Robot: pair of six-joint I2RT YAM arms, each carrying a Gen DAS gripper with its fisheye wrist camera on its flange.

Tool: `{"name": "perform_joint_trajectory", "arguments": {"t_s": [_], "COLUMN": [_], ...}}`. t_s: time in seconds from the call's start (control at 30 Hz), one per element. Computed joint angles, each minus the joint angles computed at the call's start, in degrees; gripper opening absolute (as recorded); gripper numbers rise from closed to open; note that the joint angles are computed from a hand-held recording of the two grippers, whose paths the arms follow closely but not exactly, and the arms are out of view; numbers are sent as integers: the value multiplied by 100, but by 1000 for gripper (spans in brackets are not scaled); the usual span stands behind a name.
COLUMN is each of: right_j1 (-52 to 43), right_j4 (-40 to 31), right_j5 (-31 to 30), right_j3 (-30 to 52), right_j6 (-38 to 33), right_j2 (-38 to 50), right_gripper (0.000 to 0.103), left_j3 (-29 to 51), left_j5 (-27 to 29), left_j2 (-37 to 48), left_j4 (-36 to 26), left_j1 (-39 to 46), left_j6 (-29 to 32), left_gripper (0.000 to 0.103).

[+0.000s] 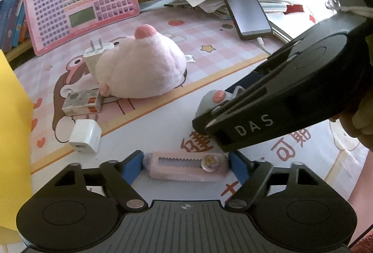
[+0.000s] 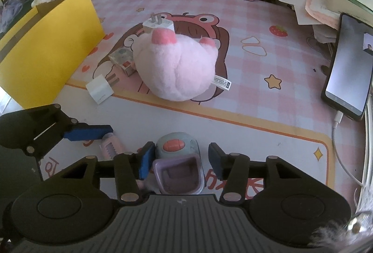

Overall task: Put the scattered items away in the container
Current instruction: 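Close the left gripper on the pink stapler while the right gripper grips the grey device, then lift the stapler and grey device and turn both grippers toward the yellow box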

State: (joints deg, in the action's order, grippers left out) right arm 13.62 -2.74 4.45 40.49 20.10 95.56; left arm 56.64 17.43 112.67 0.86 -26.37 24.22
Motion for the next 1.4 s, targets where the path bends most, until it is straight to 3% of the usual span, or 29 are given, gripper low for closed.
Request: {"name": "perform_joint_trajectory", "arguments": {"t_s": [0.2, 0.93, 1.0, 1.13, 1.4], "right_j1": [-15, 221, 232, 302, 353], "right_j4": [8, -238, -273, -272, -287], "right_j5": [-98, 234, 193, 194, 349], "right_j3": [-31, 124, 135, 165, 182], "right_j6": [36, -147, -151, -306, -343], "right_j2": [-34, 0, 0, 108, 194], "right_gripper": [41, 41, 51, 52, 41], "left_j3": [62, -288, -325, -370, -483], "left_j5": [35, 202, 236, 273, 281], "left_j2": [-14, -796, -880, -969, -1151], "left_j4": [-129, -557, -599, -675, -767], "left_j1": [58, 646, 684, 766, 908], "left_j6": [-15, -102, -133, -222, -255], "left_gripper": [78, 78, 78, 78, 78]}}
